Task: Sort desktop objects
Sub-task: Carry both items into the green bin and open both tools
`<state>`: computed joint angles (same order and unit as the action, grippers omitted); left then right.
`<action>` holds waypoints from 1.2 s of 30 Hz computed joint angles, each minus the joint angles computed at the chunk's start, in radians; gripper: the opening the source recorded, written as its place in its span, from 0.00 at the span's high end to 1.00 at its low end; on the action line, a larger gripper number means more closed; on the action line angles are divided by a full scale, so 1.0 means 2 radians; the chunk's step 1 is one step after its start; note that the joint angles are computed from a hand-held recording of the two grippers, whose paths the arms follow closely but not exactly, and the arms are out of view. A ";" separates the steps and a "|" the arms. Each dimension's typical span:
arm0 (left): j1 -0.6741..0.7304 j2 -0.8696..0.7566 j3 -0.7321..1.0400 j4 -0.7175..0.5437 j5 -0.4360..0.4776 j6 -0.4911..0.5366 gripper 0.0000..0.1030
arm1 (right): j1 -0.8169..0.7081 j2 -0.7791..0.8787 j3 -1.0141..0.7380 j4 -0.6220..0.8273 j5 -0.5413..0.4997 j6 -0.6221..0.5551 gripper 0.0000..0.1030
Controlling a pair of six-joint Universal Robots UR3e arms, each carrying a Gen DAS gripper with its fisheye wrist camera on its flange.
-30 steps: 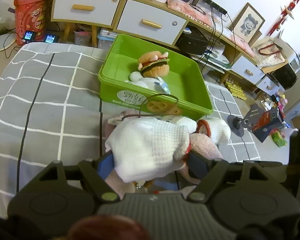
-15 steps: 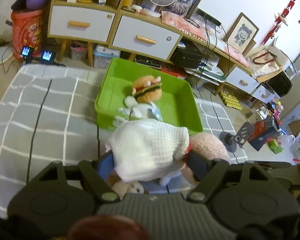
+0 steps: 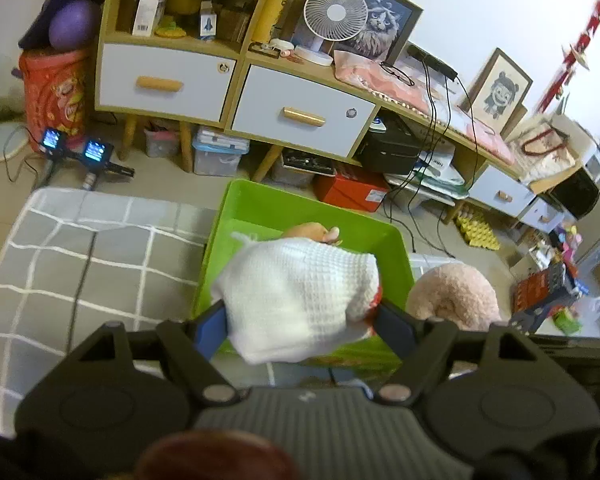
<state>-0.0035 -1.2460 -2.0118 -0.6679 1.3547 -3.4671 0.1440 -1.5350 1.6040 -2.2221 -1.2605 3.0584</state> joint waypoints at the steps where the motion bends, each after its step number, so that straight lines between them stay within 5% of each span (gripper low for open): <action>1: 0.005 -0.010 -0.001 0.005 -0.007 0.000 0.24 | -0.005 0.007 0.005 -0.015 0.007 0.005 0.49; 18: -0.024 -0.201 0.026 0.159 0.062 -0.052 0.23 | 0.006 0.152 -0.054 -0.050 0.017 0.042 0.49; 36: -0.031 -0.246 0.042 0.165 0.064 -0.049 0.16 | 0.013 0.173 -0.066 -0.045 -0.004 0.041 0.45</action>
